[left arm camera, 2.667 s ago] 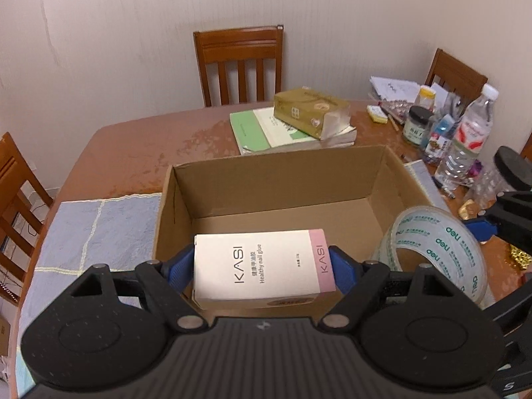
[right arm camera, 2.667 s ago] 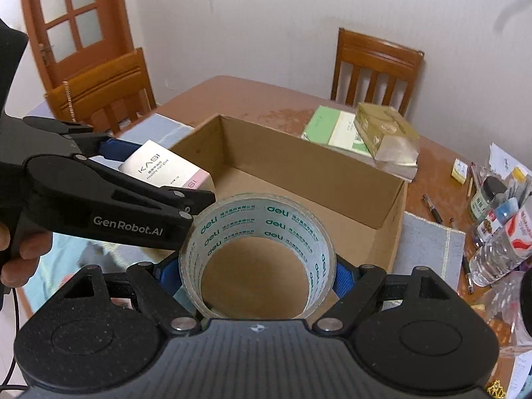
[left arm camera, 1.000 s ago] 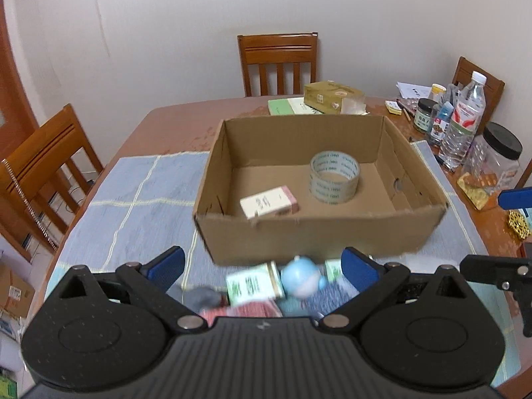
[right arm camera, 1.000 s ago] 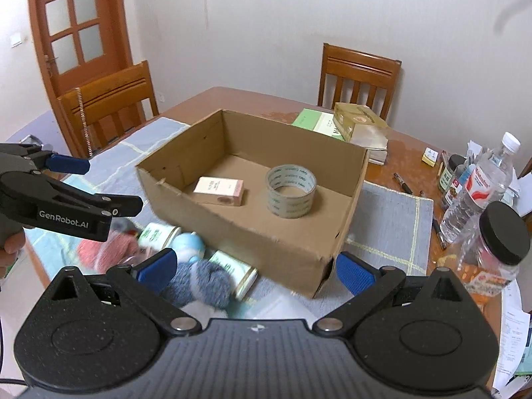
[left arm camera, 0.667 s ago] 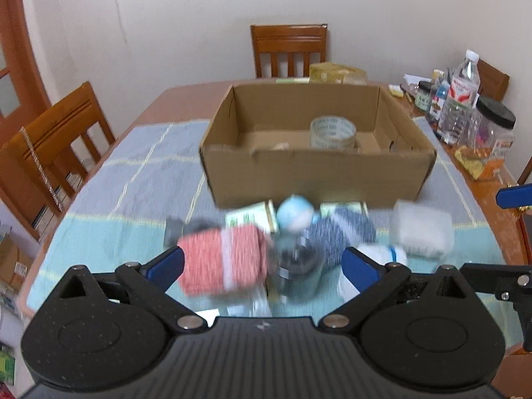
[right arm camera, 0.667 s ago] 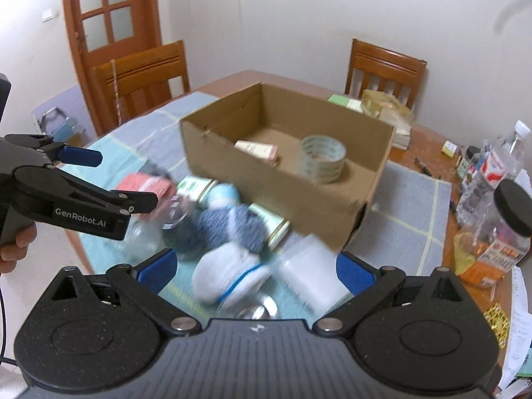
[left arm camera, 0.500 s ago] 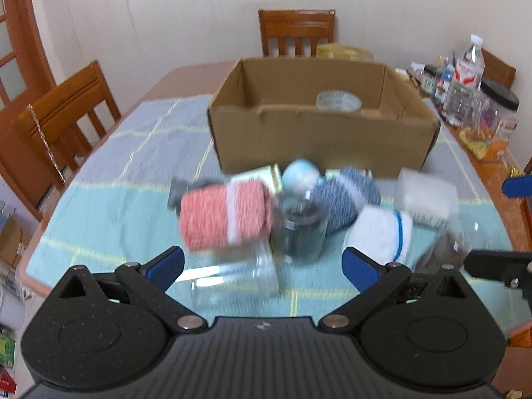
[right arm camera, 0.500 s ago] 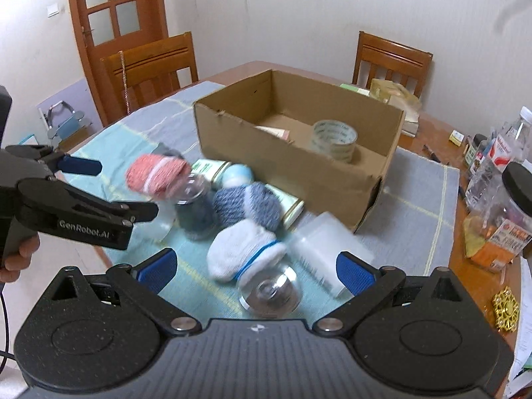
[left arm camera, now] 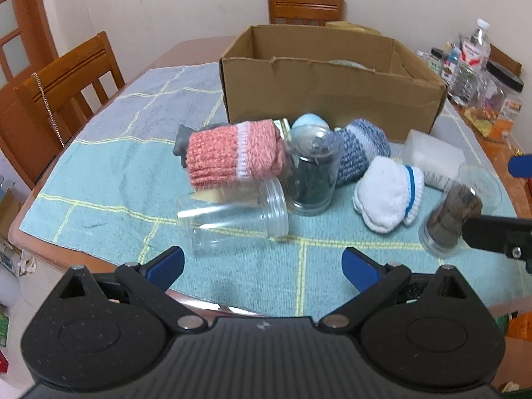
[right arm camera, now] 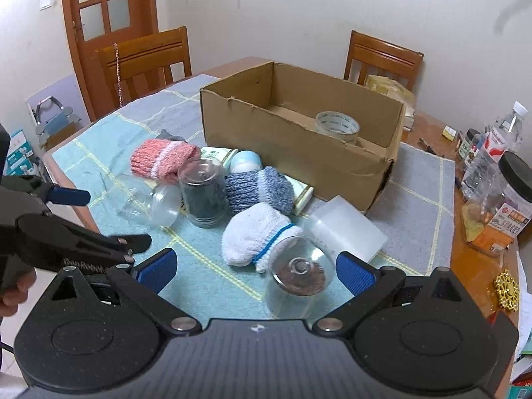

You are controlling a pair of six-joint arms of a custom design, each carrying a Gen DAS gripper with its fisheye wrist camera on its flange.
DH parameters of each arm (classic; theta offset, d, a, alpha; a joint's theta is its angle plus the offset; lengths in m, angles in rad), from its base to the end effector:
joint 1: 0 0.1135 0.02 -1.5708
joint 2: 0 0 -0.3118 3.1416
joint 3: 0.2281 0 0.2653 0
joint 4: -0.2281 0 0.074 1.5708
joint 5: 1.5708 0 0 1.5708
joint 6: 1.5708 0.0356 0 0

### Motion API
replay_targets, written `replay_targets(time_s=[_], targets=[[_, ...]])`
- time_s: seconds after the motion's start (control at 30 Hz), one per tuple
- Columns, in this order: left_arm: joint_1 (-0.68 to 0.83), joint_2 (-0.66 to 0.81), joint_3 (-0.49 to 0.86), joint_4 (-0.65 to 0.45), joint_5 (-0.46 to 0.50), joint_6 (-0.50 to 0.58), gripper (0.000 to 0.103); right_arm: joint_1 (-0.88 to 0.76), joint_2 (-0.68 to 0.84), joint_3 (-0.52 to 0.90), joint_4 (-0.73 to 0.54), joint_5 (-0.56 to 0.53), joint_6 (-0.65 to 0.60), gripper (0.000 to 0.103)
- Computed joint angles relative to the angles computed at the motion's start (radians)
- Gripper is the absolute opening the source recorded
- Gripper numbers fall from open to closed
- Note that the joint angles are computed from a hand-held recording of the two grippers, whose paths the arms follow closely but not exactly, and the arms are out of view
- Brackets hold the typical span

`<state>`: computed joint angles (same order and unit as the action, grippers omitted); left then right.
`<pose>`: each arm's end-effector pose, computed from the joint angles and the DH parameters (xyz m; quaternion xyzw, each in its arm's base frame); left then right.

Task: Organize objects
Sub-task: 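Withdraw both tools from the cardboard box back toward the clutter, then grasp the cookie jar with the right tool while the left tool approaches the clear jar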

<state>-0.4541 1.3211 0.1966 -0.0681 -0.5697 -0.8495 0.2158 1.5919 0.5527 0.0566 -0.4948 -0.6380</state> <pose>0.1405 -0.0472 0.1118 -0.2369 0.9139 0.1100 0.3108 0.2579 0.0738 0.1452 -0.4488 0.8153 0.1703 0.3239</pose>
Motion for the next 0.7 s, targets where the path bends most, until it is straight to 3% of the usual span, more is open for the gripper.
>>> replay_targets(time_s=[0.37, 0.7], targets=[[0.031, -0.012, -0.023, 0.012, 0.027, 0.004, 0.101, 0.056, 0.065, 0.000, 0.034, 0.046, 0.009, 0.103], [0.054, 0.036, -0.014, 0.068, 0.049, 0.032, 0.101, -0.014, 0.109, 0.024, 0.059, 0.087, -0.001, 0.103]])
